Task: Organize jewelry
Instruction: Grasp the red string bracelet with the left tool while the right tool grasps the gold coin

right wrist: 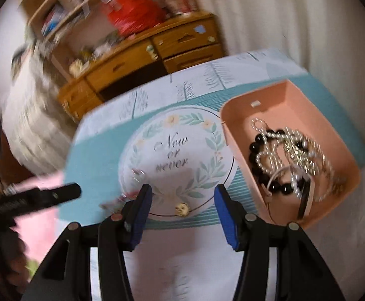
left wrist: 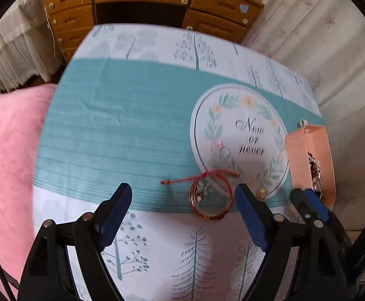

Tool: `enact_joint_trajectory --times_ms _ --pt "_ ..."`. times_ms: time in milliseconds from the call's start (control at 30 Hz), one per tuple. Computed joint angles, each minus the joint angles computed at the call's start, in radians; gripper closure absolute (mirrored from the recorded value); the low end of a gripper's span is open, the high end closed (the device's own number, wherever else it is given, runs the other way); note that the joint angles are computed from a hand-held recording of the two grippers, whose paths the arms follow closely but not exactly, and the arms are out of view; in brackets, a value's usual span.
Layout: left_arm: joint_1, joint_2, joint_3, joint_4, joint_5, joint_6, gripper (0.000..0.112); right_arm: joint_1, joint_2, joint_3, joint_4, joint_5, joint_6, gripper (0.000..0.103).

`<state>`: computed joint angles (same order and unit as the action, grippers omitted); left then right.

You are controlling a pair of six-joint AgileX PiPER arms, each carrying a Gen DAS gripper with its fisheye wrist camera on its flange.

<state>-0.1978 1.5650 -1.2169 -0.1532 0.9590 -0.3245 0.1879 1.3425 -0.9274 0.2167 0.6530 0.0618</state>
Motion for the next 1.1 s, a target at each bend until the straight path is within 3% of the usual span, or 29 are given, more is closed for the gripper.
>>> enact_joint_trajectory --times_ms 167,433,567,700,800,900,1000,1100 --pt "-0.022 -0.021 0.136 -0.034 -0.133 0.047 0.025 0.083 0.031 0.044 -0.153 -0.060 0.053 0.051" --pt "-0.110 -0.012 0.248 0.026 -0.255 0.001 0.025 0.199 0.060 0.085 -0.446 -0.100 0.133 0.051" --pt "-0.187 -0.024 0.294 0.168 -0.342 -0.097 0.025 0.215 0.065 0.103 -0.455 -0.119 0.095 0.052" --pt "-0.204 -0.024 0.312 0.212 -0.402 -0.124 0.025 0.190 0.066 0.111 -0.411 -0.138 0.046 0.053" --pt "-0.218 -0.022 0.320 0.240 -0.440 -0.140 0.025 0.149 0.074 0.113 -0.307 -0.149 -0.060 0.057" --pt "-0.235 -0.016 0.325 0.294 -0.471 -0.191 0.026 0.145 0.084 0.116 -0.306 -0.150 -0.076 0.063" --pt "-0.235 -0.019 0.334 0.297 -0.494 -0.193 0.026 0.141 0.084 0.125 -0.291 -0.172 -0.107 0.067" --pt "-0.217 -0.020 0.337 0.223 -0.519 -0.096 0.028 0.122 0.086 0.128 -0.213 -0.185 -0.184 0.072"
